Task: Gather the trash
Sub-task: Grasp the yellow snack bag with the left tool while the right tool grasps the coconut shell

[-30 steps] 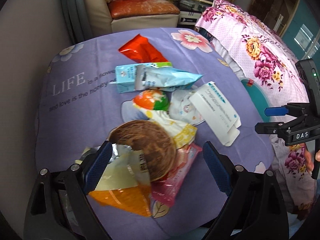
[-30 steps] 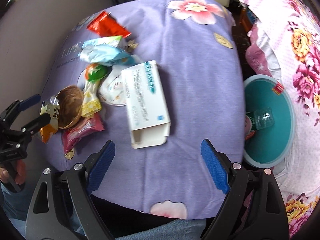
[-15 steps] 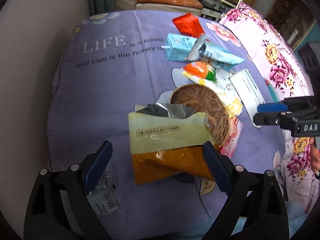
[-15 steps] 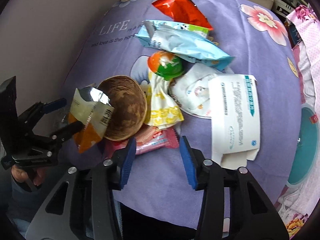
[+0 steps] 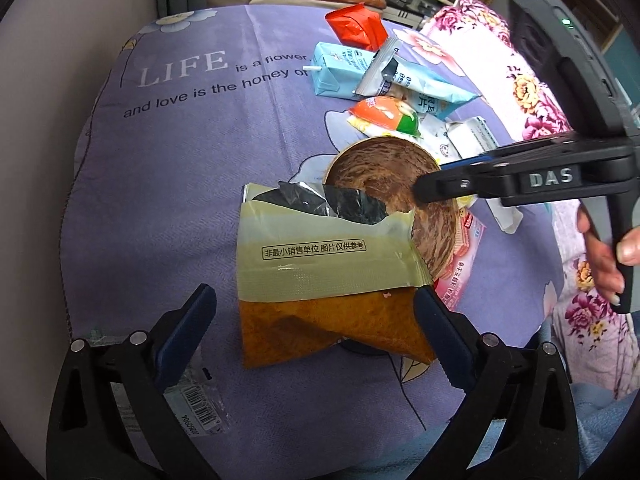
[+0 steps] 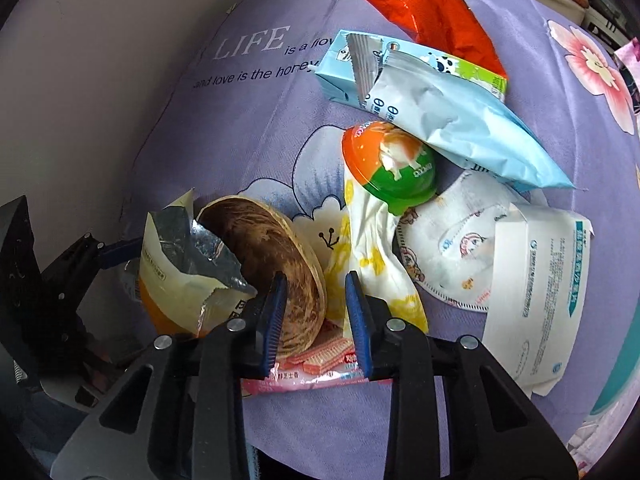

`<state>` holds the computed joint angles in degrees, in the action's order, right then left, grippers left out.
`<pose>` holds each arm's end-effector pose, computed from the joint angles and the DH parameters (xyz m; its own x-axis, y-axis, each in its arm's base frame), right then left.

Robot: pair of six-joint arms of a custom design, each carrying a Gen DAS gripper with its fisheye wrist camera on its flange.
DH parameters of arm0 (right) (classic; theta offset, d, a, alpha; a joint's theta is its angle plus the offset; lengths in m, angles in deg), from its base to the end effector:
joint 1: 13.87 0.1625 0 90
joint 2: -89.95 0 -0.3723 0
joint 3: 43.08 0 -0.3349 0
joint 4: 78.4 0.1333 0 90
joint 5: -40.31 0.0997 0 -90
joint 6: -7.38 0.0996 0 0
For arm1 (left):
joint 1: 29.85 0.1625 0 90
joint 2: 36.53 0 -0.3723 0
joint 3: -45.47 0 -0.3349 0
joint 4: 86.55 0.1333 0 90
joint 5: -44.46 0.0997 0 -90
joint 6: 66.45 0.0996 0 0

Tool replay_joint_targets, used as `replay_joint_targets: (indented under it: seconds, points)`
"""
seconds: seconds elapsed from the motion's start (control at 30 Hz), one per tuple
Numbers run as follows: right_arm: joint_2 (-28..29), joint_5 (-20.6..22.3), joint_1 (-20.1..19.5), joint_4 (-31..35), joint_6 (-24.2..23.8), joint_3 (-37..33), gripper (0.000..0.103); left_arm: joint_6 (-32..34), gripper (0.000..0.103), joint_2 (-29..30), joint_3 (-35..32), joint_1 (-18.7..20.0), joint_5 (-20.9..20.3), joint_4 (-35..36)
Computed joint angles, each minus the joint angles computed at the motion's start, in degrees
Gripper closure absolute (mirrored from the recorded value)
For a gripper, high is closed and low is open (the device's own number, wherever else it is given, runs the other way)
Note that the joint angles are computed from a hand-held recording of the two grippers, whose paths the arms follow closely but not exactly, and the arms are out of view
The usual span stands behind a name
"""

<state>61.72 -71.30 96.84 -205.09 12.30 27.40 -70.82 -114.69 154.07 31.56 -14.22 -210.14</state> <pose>0.3260 -0.5890 0.0116 -0.8840 -0.2810 0.3735 -0.2772 0.9586 0.0651 -0.0621 -0.5007 0.2777 -0.7980 0.3158 -0.5133 0.4182 0.9034 -0.0943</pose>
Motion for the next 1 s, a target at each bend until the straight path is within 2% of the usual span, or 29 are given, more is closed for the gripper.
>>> replay_joint_targets:
  seconds: [0.03,0.17,0.23,0.27,0.3,0.33,0.4,0.47,0.73,0.87,1.0]
  points:
    - [1.0,0.2,0.0,0.3,-0.3,-1.1,0.075,0.2,0.004,0.2,-0.1,0.2,-0.6,0.1]
    - [1.4,-1.0,-0.1,-2.8,-2.4,-0.4,0.092,0.9,0.004,0.8,-0.2,0.8,-2.3,-0.4]
    - [0.5,-0.9,0.2,-4.9,-2.9,1.2,0.095,1.6,0.009,0.5,0.8,0.5,-2.1,-2.2]
    - [0.0,-2.1,0.6,-6.0,-3.6,1.8,0.095,1.6,0.02,0.4,0.8,0.6,-3.0,-2.0]
    - [-0.7,-2.6,0.9,-6.9,-4.0,2.5,0.095,1.2,0.039,0.3,0.6,0.7,-3.3,-1.6]
    - [-1.3,-2.8,0.9,-7.7,-4.0,3.4,0.096,0.5,0.048,0.4,0.5,0.6,-2.9,-1.1]
    - [-3.0,-3.7,1.1,-9.9,-3.6,4.9,0.096,-0.5,0.058,0.3,0.7,0.3,-1.9,-1.3]
    - [-4.5,-3.9,1.2,-11.6,-3.3,6.1,0.096,-1.6,0.063,0.0,0.8,0.0,-1.3,-1.3]
    - [-12.4,-6.4,1.2,-16.1,-3.5,12.1,0.097,-3.3,0.065,-0.8,-0.1,-2.9,1.5,-2.4]
    - [-15.0,-7.1,0.0,-17.6,-3.1,14.0,0.097,-3.7,0.065,0.7,-2.0,-4.1,1.3,-2.6]
    - [-20.0,-7.5,-1.7,-20.3,-2.2,19.2,0.097,-3.4,0.065,3.2,-4.0,-5.5,0.7,-2.8]
